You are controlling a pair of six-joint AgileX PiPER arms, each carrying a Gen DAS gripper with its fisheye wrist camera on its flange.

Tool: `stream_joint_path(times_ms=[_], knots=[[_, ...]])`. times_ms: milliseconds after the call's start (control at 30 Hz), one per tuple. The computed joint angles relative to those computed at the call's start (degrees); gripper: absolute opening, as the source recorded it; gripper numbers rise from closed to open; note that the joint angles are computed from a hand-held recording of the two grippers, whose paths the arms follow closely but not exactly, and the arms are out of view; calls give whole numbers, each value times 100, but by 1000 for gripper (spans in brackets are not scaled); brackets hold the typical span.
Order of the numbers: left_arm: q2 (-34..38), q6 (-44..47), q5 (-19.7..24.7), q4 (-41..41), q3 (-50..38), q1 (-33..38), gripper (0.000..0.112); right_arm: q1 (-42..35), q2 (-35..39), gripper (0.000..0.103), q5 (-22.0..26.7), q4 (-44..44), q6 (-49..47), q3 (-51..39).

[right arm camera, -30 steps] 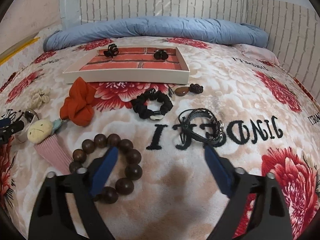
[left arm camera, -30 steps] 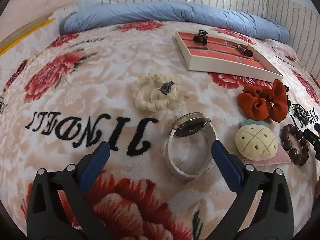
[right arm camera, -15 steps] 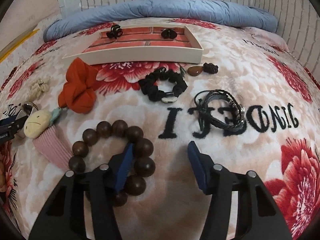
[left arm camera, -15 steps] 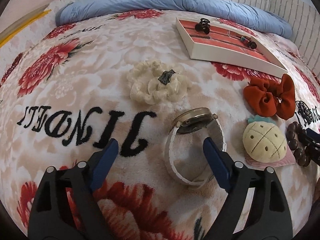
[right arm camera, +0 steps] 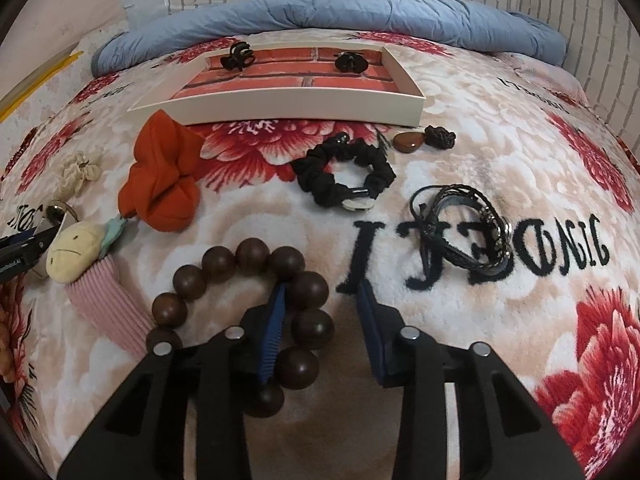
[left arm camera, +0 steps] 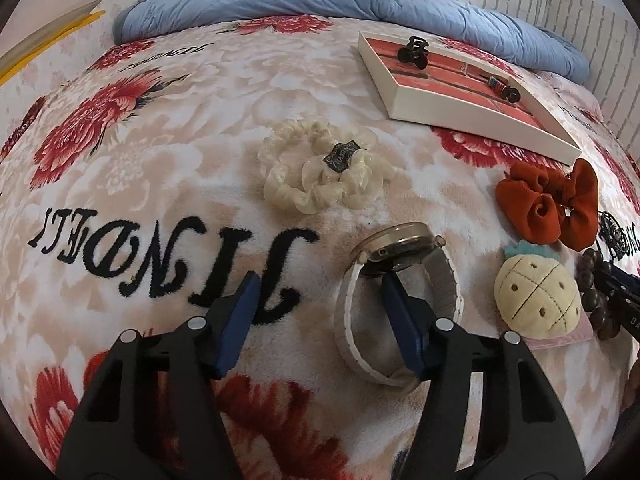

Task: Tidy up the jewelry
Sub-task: 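Grasp the white-band watch with the left tool while the right tool grasps the wooden bead bracelet, then carry the watch and bead bracelet into the tray and open both tools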

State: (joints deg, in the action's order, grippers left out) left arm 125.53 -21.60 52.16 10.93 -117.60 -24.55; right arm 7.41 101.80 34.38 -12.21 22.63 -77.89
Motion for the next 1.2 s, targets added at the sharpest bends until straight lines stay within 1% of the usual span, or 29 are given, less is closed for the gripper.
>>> stream_joint_path(times_ms=[133,267,400,433,467,533,600,633,767,967,1100,1200], knots=[[-25,-40,-56,43,67,-12,60,-51,-40,30,-137,212,-203,88],[-70,-78,-106,44,137,-2,56,0,-76,25,-223,97,-135,159],[-153,-137,-194,64,265,8,42,2,-112,24,-299,105,-153,224],[-182,-88,-248,4,312,18,35,-25,-123,23,-324,195,-225,240],[-212,-2,-308,-86,368,31,33,-46,-129,23,-337,270,-283,246],[-232,-32,-332,-18,405,0,29,-75,-149,23,-361,387,-373,266],[-279,31,-415,-71,486,-3,13,-110,-178,21,-409,505,-478,300],[-287,23,-427,-62,498,-3,9,-119,-184,21,-430,535,-504,307],[-350,168,-562,-298,619,53,5,-129,-332,20,-626,654,-630,468],[-528,111,-757,-141,840,-15,4,-142,-587,19,-857,783,-837,629],[-612,-4,-721,99,840,-128,4,-227,-799,19,-1031,1204,-1264,709],[-748,-139,-828,270,920,-186,4,-319,-887,19,-1063,1683,-1768,650]])
